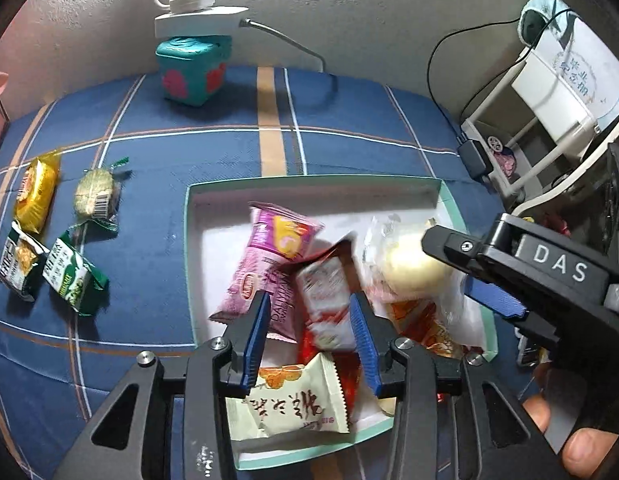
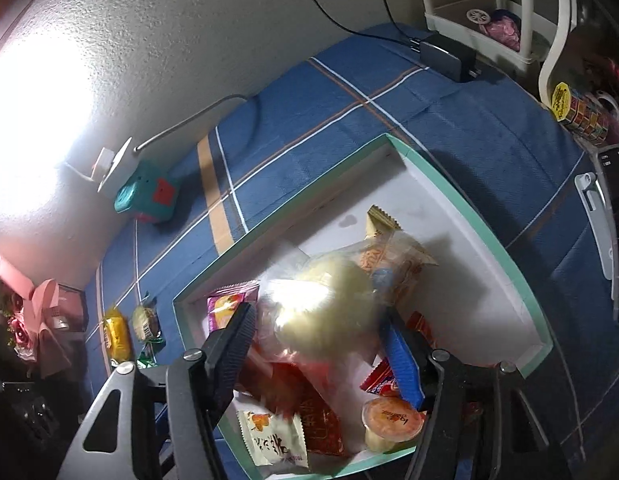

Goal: Organize snacks
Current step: 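Carry both items over the tray and open both tools to release, then withdraw both tools from the tray toward the remaining snacks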

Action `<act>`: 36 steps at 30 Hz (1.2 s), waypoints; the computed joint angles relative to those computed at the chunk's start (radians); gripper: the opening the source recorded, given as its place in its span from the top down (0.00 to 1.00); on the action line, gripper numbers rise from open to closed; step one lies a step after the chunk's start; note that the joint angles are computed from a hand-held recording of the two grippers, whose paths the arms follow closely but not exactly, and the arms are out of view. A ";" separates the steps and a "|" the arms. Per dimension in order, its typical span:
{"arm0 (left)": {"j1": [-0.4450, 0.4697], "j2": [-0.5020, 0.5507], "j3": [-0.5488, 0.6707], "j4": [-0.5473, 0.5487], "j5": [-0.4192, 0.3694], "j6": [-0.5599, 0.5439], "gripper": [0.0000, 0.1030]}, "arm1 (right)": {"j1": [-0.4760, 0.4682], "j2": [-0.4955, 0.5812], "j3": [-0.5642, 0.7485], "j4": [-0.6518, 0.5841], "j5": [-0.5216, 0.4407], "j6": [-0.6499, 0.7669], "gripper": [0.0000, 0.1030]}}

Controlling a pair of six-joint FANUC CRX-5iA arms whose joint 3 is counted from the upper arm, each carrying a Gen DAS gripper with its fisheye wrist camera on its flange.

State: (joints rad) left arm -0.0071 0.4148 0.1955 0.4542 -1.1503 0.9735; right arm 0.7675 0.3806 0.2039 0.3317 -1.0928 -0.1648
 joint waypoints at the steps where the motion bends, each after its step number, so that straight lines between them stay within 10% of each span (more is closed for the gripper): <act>1: 0.001 0.000 0.003 -0.005 0.001 0.010 0.54 | 0.000 0.000 0.001 -0.001 -0.004 0.000 0.34; 17: 0.063 0.088 0.188 -0.280 -0.015 0.373 0.18 | 0.001 0.156 0.248 -0.093 -0.214 0.212 0.12; 36: 0.091 0.100 0.234 -0.322 -0.022 0.394 0.14 | 0.022 0.276 0.445 -0.085 -0.305 0.302 0.12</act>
State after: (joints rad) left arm 0.0843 0.5148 0.4297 0.1325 -1.1718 1.3677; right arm 0.7894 0.6562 0.6485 0.2468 -1.3981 0.1373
